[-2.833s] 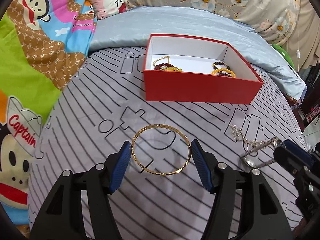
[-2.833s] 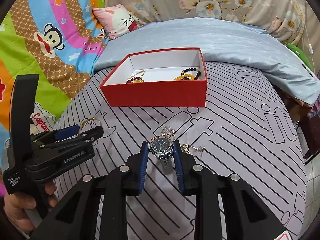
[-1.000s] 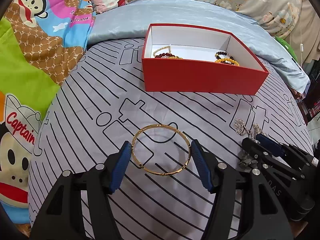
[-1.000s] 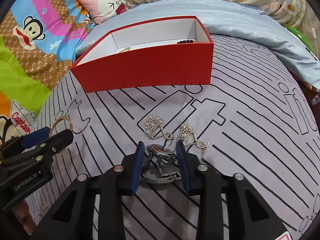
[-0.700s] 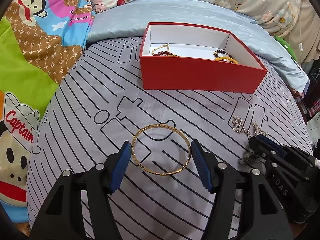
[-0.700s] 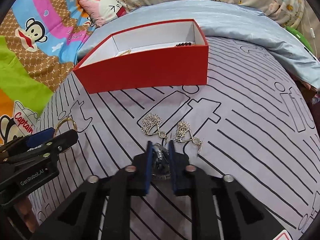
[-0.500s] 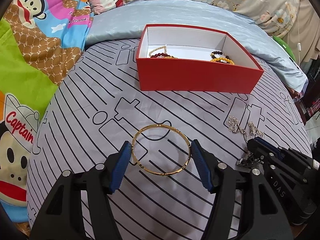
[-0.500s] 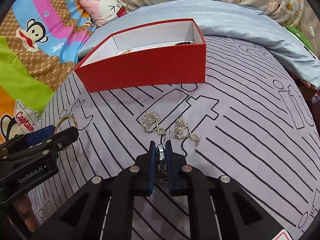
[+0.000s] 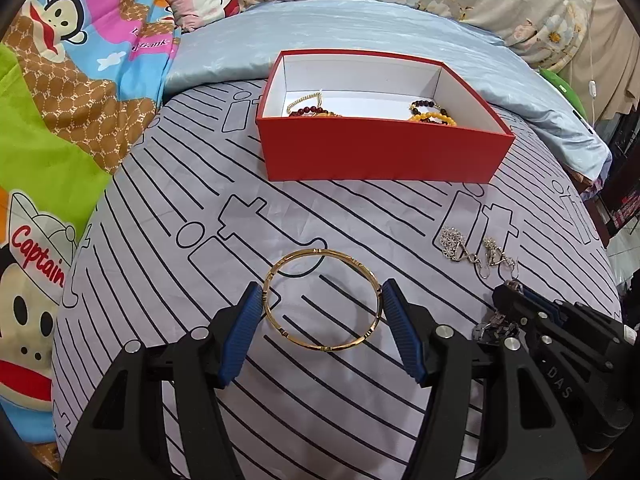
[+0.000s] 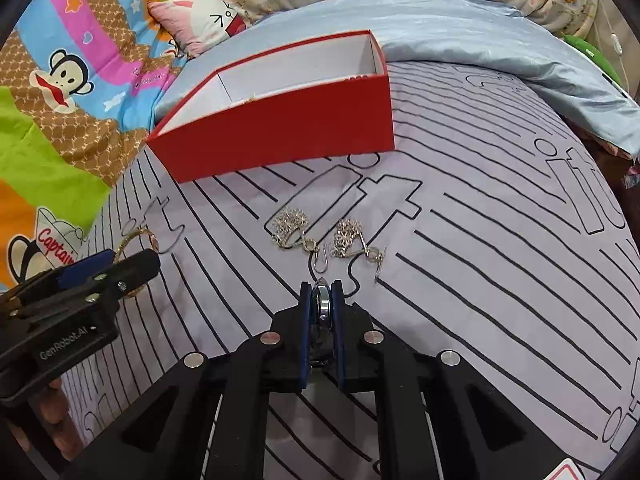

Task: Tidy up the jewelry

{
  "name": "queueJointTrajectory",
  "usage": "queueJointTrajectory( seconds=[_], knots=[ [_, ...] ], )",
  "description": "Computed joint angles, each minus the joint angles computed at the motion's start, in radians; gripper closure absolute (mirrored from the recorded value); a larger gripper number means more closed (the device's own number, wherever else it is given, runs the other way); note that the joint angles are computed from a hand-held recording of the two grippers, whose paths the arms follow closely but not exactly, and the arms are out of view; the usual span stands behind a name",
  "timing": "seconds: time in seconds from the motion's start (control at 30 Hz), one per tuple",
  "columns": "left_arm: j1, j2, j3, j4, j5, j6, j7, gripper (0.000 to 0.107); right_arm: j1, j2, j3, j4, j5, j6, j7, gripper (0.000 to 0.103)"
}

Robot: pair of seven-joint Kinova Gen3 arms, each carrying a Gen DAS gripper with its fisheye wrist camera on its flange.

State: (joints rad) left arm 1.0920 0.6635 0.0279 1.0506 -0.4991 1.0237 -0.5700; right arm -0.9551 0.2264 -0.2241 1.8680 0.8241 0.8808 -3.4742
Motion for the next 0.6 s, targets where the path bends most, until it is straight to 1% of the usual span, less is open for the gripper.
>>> queueJointTrajectory(
  seconds=[0.23, 0.33, 0.5, 0.6],
  knots=[
    [0.006, -0.004, -0.008, -0.027, -0.017, 0.011, -0.008, 0.049, -0.018, -0.037, -0.015, -0.035, 0.064, 0.067, -0.005, 0.094],
    [0.006, -0.003, -0.010, -0.048, -0.026, 0.019, -0.019, 0.049, -0.013, -0.047, -0.025, -0.065, 0.087, 0.099, 0.016, 0.094],
    [0.009, 0.006, -0.020, -0.101, -0.045, 0.029, -0.047, 0.049, 0.018, -0.063, -0.028, -0.101, 0.116, 0.099, 0.060, 0.094],
    [0.008, 0.028, -0.028, -0.165, -0.053, 0.047, -0.080, 0.049, 0.039, -0.067, -0.026, -0.120, 0.125, 0.093, 0.089, 0.094]
  ],
)
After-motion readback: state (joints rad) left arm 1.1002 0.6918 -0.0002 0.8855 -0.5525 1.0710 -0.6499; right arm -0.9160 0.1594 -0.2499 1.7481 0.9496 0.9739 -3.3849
